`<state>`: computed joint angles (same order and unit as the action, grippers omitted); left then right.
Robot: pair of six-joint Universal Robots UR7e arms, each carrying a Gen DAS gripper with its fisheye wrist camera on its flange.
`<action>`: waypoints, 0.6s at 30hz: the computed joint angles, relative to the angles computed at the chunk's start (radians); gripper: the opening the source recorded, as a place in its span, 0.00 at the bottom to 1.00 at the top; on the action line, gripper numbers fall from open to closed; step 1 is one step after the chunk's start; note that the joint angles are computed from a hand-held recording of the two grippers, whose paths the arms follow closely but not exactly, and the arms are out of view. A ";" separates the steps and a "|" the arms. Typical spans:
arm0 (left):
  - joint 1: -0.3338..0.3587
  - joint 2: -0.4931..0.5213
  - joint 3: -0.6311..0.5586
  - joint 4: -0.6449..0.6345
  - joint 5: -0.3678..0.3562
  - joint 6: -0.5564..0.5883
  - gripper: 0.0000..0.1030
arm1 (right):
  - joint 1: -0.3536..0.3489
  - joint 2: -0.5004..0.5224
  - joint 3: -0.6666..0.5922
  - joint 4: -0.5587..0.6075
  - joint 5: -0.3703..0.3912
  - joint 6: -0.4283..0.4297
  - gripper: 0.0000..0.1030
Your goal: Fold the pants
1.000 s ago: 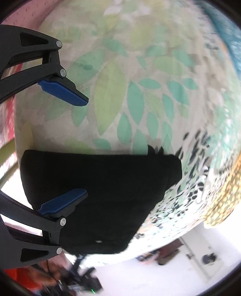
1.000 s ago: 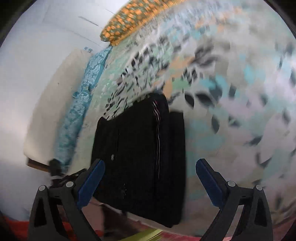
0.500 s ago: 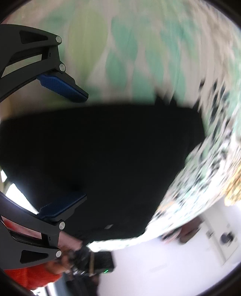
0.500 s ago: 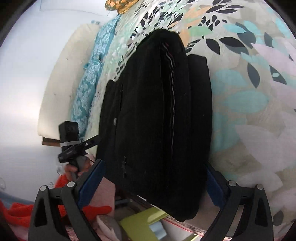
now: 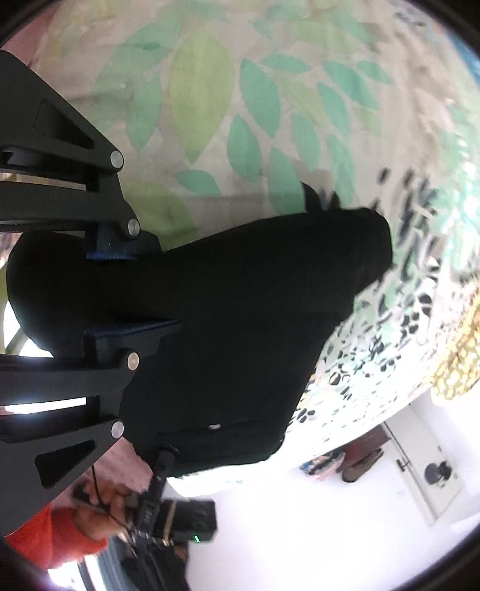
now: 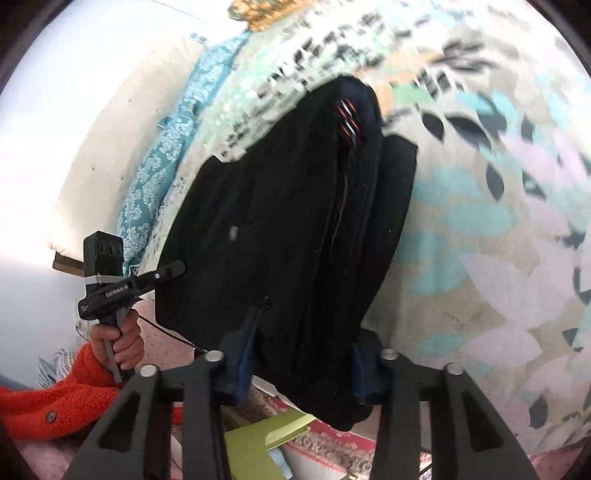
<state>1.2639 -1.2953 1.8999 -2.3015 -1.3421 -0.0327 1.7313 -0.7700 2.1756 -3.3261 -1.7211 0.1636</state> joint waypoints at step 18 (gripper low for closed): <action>-0.069 0.135 -0.261 -0.141 0.043 0.123 0.20 | 0.099 -0.003 -0.328 0.145 -0.038 -0.206 0.34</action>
<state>1.1953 -1.1608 1.6389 -2.4421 -1.2994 0.0904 1.8301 -0.7727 1.8481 -3.1812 -1.7587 -0.0425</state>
